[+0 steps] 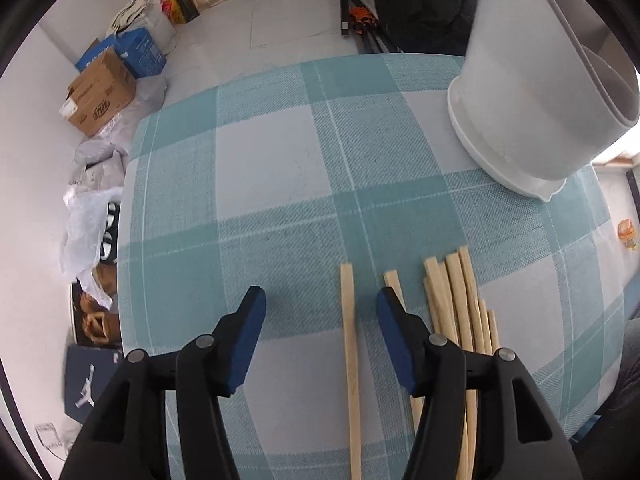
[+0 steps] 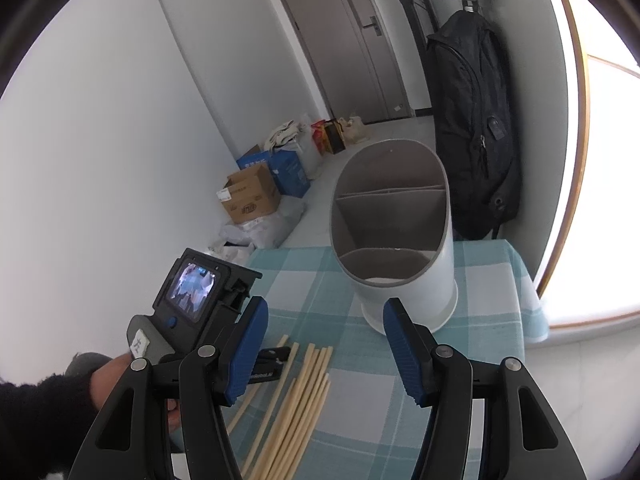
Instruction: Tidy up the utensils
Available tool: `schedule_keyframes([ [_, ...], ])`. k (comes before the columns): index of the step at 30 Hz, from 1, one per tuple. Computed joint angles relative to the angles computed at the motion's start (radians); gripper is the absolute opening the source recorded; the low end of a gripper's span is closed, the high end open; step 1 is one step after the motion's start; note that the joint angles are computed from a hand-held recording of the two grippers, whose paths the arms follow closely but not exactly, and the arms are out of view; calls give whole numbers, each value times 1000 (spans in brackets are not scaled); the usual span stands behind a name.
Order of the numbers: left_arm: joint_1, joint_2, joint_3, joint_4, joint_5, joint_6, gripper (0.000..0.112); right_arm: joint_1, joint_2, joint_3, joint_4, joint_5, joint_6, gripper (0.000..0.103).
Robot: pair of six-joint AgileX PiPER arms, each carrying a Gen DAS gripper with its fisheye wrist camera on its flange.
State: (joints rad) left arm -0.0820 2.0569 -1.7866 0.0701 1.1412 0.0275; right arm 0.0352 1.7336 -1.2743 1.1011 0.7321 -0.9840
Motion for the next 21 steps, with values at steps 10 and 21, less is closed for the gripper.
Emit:
schedule_keyframes([
  [10, -38, -72, 113, -25, -75, 115, 3, 0, 11, -15, -19, 14, 26, 59],
  [21, 155, -173, 204, -423, -216, 286, 3, 80, 73, -68, -192, 24, 144, 58],
])
